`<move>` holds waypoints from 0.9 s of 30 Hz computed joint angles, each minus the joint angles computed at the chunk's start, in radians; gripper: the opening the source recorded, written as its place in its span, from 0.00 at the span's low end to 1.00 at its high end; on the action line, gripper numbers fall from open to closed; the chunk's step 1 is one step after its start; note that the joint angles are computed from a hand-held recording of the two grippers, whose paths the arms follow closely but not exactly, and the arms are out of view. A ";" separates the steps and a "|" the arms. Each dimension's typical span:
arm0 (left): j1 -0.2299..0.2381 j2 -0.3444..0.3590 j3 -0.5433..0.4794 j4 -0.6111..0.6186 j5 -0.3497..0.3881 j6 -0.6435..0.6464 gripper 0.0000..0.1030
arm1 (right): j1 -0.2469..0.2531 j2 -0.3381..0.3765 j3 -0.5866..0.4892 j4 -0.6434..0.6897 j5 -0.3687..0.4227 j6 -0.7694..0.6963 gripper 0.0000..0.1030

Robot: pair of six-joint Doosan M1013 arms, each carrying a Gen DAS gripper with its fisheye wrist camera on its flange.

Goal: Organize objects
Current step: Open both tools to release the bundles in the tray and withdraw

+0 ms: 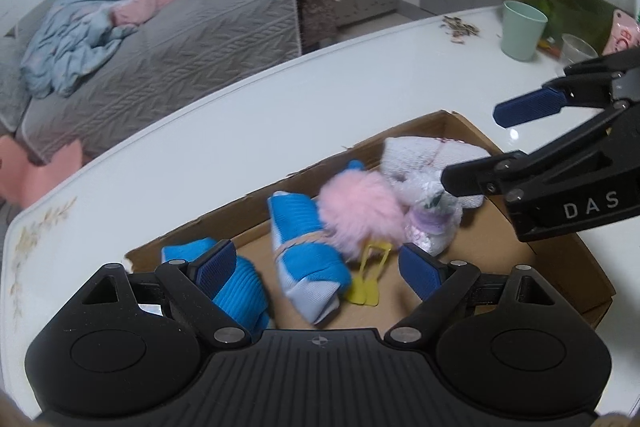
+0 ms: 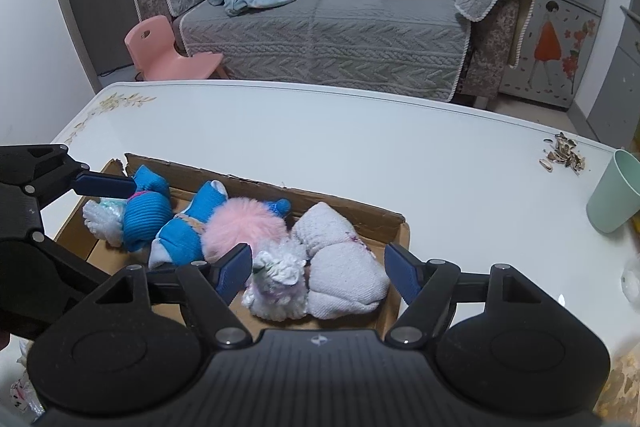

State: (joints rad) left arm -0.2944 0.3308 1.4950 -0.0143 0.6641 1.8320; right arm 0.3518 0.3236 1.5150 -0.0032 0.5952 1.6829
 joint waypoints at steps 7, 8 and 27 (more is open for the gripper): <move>0.017 -0.031 0.027 0.001 -0.027 -0.074 0.89 | 0.009 -0.007 0.005 -0.006 0.005 -0.006 0.69; 0.019 -0.035 0.030 0.001 -0.028 -0.084 0.89 | 0.010 -0.008 0.006 -0.006 0.005 -0.008 0.69; 0.053 -0.146 0.141 0.045 -0.074 -0.248 0.90 | 0.038 -0.046 0.041 0.022 -0.009 -0.006 0.80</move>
